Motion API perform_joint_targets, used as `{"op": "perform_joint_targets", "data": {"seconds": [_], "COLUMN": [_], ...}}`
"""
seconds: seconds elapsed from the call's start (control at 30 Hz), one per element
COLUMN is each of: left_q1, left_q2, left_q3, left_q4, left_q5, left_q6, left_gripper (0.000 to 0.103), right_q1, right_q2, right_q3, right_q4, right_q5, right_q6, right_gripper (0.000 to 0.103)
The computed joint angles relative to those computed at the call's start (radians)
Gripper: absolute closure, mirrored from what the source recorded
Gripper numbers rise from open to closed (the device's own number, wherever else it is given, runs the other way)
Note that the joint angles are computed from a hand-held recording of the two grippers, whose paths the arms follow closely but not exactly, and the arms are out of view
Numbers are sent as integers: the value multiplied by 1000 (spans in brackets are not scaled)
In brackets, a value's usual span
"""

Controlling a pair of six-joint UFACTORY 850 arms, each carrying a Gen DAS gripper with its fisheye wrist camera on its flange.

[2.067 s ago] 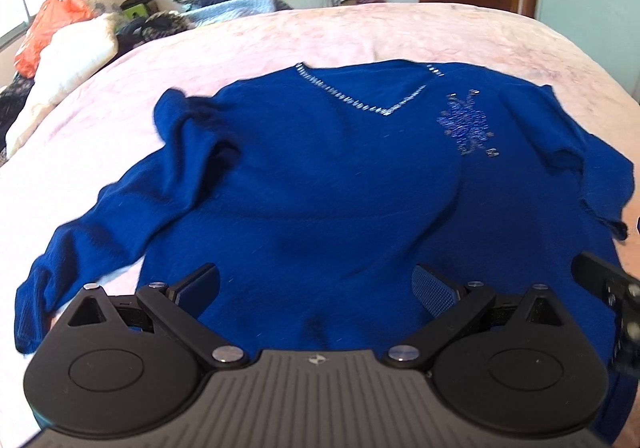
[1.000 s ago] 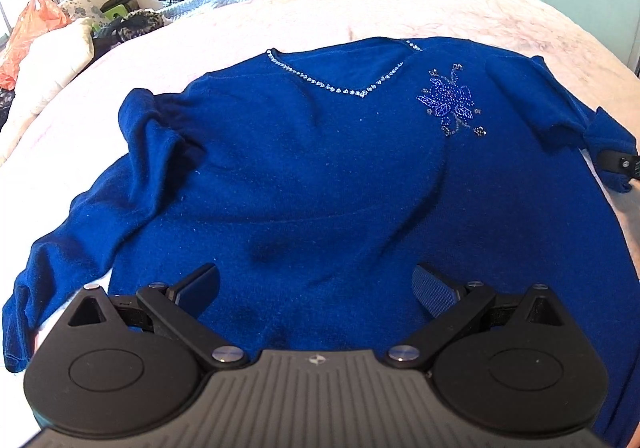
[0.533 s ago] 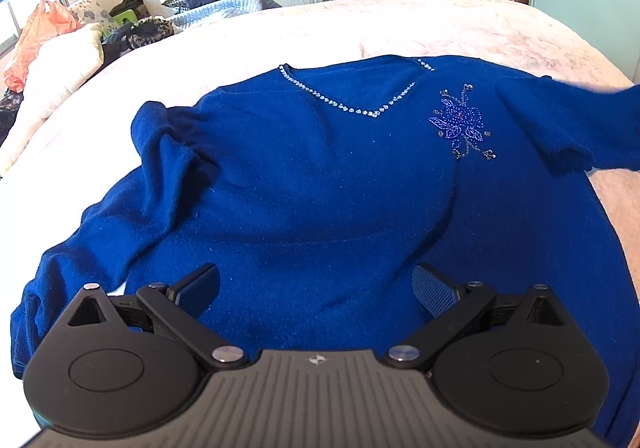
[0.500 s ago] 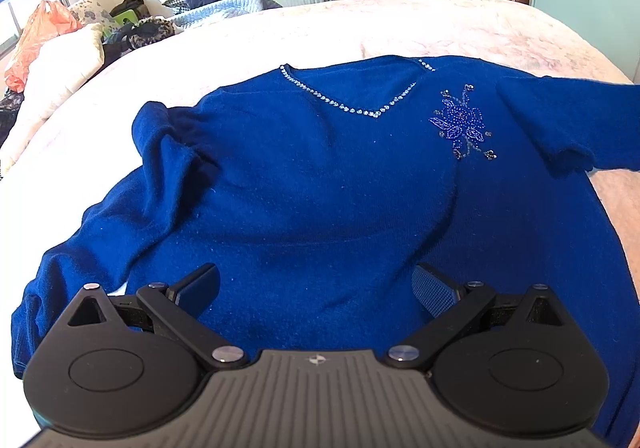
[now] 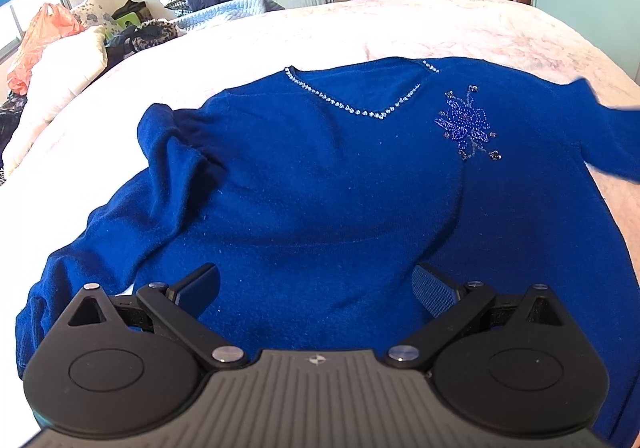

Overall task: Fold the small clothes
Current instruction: 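Lift the held sleeve with the right gripper and pull it across the body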

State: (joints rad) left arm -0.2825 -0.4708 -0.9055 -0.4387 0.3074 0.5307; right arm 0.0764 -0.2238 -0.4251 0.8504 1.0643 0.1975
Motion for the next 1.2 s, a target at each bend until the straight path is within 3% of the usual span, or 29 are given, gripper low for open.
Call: {"op": "perform_joint_targets", "data": {"seconds": [0.2, 0.47, 0.93, 1.2], "left_q1": [-2, -4, 25, 43], "left_q2": [-5, -13, -32, -43], "left_q3": [-1, -2, -24, -41], "left_q4": [20, 10, 35, 35], "left_q5": [19, 34, -2, -17], "left_q6": [-25, -8, -40, -41], "left_gripper": [0, 0, 0, 0], "right_q1": [-30, -38, 4, 54], "right_q2": [19, -86, -223, -228], "right_q3": [61, -12, -256, -280], "right_q4": [-129, -577, -868, -932], "right_q5": [0, 122, 69, 60], "right_q6": [186, 566, 712, 738], "right_gripper": [98, 98, 97, 96]}}
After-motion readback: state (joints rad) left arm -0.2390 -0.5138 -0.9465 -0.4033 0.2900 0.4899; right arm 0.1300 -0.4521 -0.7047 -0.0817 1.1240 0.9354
